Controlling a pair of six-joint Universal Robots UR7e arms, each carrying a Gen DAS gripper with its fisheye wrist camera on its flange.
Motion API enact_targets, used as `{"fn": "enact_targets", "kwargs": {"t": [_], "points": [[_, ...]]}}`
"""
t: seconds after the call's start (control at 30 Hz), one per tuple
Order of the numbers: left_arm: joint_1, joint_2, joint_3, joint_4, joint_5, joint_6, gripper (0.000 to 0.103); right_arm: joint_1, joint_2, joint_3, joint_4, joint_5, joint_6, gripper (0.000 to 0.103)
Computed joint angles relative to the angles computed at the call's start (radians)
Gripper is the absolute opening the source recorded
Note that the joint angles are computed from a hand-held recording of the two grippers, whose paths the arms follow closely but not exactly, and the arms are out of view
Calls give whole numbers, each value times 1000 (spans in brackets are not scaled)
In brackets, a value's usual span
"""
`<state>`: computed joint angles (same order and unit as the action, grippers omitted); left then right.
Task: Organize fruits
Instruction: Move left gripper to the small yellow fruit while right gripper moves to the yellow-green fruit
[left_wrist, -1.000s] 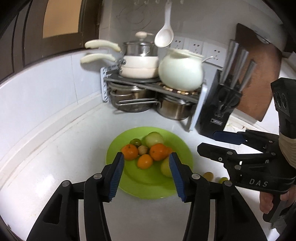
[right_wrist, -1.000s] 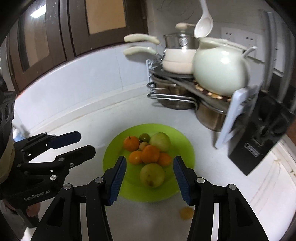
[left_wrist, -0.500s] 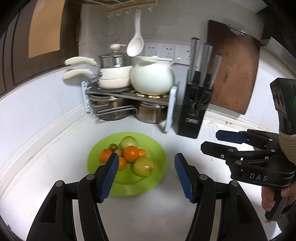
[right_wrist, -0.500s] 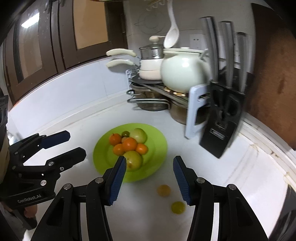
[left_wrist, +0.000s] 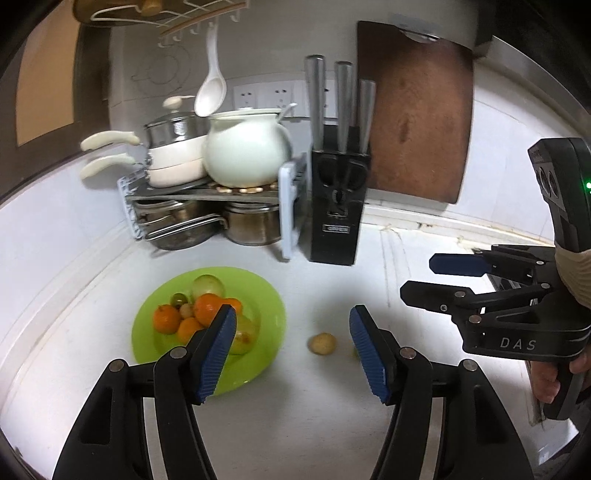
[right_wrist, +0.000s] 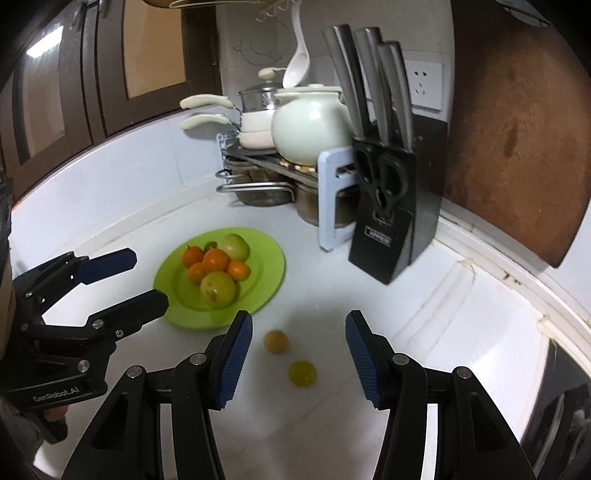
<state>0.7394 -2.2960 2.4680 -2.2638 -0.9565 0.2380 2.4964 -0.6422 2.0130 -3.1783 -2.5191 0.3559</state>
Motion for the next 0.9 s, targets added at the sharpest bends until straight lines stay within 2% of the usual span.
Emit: {"fn": "enact_targets", "kwargs": {"t": [0.13,0.27,0.47,0.73,0.9], "points": [[-14,-6,26,-10,0,32,63,-8,-11,27,11,9,25,54],[4,13,39,-30,-14,69,63,-20,-15,49,13,35,50,54],[61,70,50,-94,-47,171,63,-52,-6,58,32,70,65,54],[173,179,33,-174,-140,373,63,-87,21,43,57,94,80,54],[228,256,23,-230,-171,477,63,-109,44,30,73,123,75,54]]}}
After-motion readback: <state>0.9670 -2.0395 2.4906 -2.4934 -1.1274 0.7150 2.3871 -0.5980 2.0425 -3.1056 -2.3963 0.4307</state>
